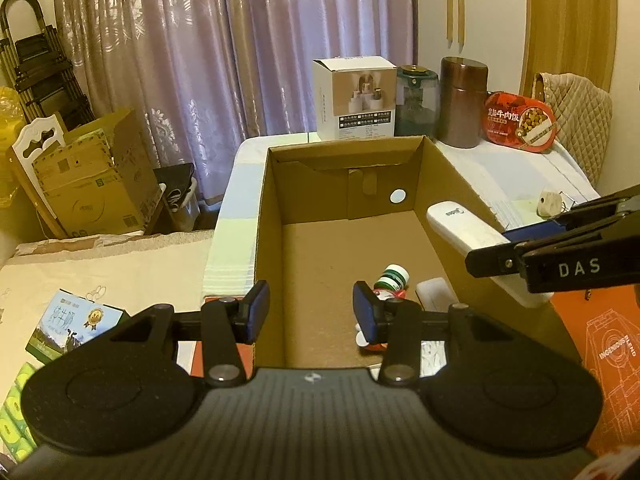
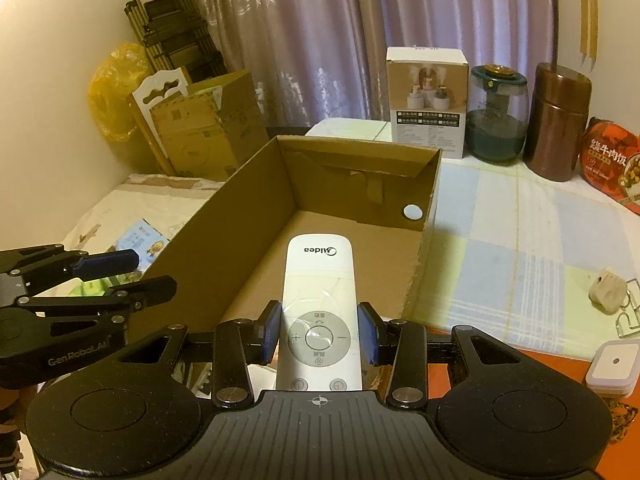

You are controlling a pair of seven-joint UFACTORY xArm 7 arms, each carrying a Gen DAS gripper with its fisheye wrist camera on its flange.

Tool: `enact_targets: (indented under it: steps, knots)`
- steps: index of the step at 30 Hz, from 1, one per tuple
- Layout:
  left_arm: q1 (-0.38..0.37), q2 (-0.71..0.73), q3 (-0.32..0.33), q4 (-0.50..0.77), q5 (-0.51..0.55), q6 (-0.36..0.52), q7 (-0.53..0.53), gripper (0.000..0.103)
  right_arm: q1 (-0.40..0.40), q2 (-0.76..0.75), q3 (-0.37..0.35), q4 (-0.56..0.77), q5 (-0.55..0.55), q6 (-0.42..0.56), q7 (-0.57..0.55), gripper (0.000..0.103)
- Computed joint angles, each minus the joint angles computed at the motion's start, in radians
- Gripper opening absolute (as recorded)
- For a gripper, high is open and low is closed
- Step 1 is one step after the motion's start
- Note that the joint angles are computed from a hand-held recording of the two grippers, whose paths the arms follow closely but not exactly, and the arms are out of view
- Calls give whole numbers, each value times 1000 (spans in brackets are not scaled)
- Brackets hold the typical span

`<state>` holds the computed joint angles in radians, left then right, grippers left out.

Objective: Organize rigid objects
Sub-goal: 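Lower the remote into the cardboard box and open the right tool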

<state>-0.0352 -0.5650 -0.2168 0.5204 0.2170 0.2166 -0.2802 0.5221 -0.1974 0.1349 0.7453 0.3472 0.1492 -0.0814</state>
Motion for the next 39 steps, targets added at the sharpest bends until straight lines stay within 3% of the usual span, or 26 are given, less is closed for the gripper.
enact_targets:
  steps: [22, 32, 39]
  knots:
    - [-6, -24, 17, -29, -19, -6, 9, 41, -8, 43, 28, 18, -20, 7, 33, 38]
    - [-11, -48, 18, -35, -30, 6, 9, 41, 44, 46, -7, 20, 139, -8, -69, 38]
    - [-39, -113, 19, -46, -56, 54, -7, 40, 43, -61, -19, -51, 163, -18, -66, 40]
